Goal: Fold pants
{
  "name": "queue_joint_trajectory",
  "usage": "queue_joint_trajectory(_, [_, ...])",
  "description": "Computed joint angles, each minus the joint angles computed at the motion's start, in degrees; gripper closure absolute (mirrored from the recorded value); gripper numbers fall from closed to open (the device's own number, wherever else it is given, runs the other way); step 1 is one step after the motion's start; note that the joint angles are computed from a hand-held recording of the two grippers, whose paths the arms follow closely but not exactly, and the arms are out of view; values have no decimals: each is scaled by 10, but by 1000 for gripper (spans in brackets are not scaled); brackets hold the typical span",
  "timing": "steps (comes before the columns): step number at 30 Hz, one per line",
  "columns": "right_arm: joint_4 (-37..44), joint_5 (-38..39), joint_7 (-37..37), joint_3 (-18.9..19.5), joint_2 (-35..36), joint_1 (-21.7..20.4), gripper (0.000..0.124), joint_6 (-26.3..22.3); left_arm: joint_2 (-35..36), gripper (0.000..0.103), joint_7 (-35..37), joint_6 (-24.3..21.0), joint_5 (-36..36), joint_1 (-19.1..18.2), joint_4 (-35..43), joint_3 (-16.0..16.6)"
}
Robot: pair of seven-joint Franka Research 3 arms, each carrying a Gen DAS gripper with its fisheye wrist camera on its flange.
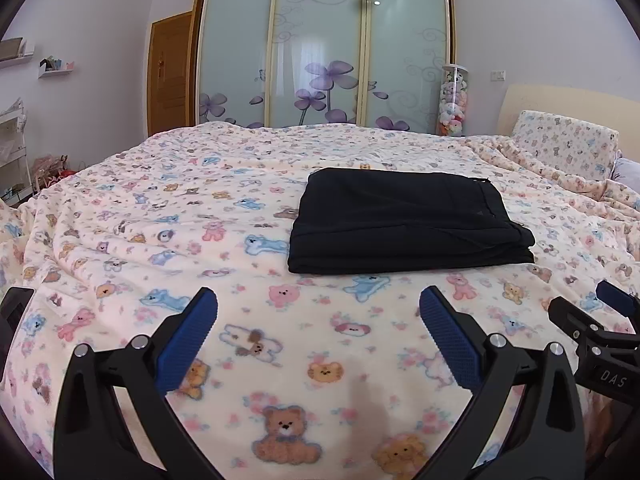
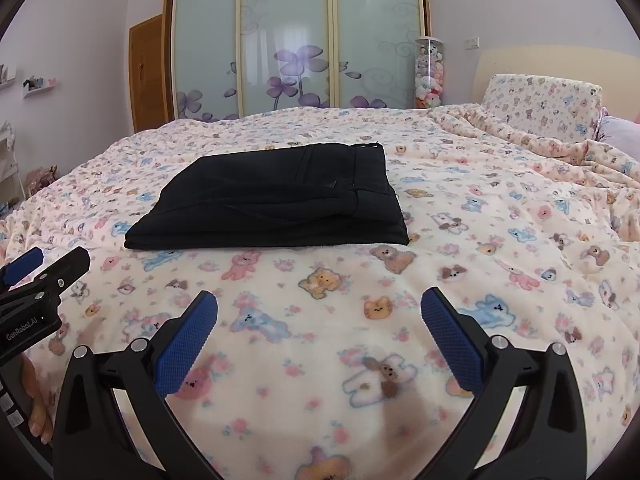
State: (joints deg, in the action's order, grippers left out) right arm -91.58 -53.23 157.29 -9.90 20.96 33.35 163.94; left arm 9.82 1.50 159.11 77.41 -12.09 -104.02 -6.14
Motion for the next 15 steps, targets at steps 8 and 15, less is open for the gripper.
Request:
queue_joint_trajectory(8, [2,7,-6,0,2,1,22,-1,1,2,16,1,-13,0,1,-1])
queue_joint_trajectory(15, [1,7,-5,-2,2,3,22,-2,3,2,24,4,-17,-2,2,0])
